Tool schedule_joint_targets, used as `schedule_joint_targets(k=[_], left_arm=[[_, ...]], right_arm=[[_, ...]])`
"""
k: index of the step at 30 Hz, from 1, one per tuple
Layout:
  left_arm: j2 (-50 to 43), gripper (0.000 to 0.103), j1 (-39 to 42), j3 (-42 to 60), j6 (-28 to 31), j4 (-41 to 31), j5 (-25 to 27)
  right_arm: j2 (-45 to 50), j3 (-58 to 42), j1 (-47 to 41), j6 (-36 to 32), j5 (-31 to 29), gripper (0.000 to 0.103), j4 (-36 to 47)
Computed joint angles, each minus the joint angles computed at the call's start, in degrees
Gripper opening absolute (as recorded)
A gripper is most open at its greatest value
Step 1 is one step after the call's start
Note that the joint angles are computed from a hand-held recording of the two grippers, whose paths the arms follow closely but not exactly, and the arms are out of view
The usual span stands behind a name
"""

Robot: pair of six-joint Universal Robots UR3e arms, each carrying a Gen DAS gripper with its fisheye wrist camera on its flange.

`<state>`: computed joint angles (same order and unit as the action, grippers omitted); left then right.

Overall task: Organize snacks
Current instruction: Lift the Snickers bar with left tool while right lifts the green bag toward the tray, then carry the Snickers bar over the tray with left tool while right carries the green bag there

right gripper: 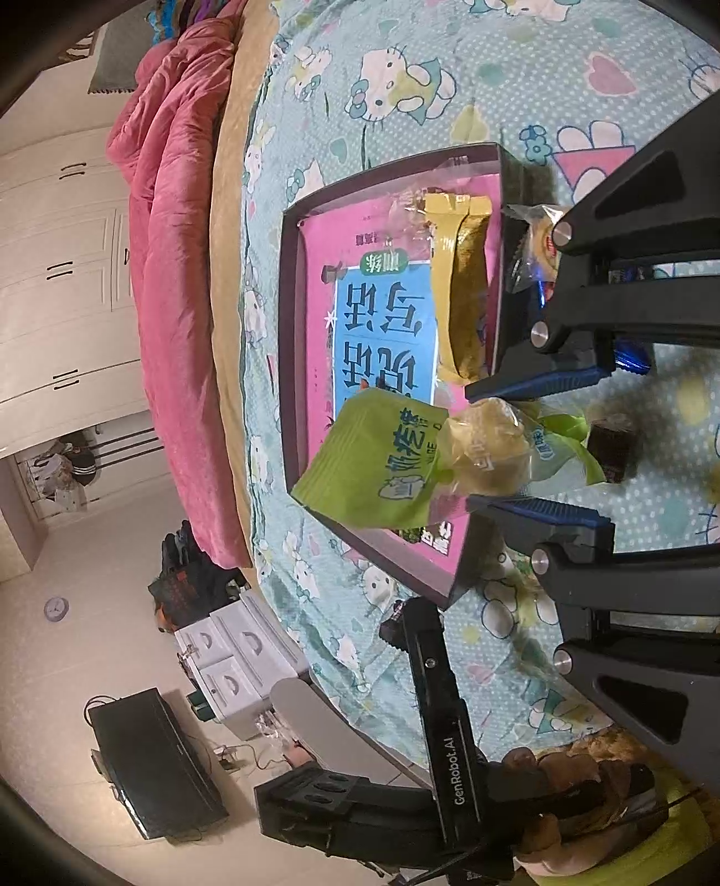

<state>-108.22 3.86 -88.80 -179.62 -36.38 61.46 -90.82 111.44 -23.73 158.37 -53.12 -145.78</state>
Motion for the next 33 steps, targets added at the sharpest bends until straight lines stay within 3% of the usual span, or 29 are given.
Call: schedule_joint_targets(k=[33], left_arm=[[-7.99,0.055,-3.48,6.85,0.83,0.66,4.97]], right_arm=[[12.88,-11.58,4.27,7.87,-3.57,0.033,-4.64]])
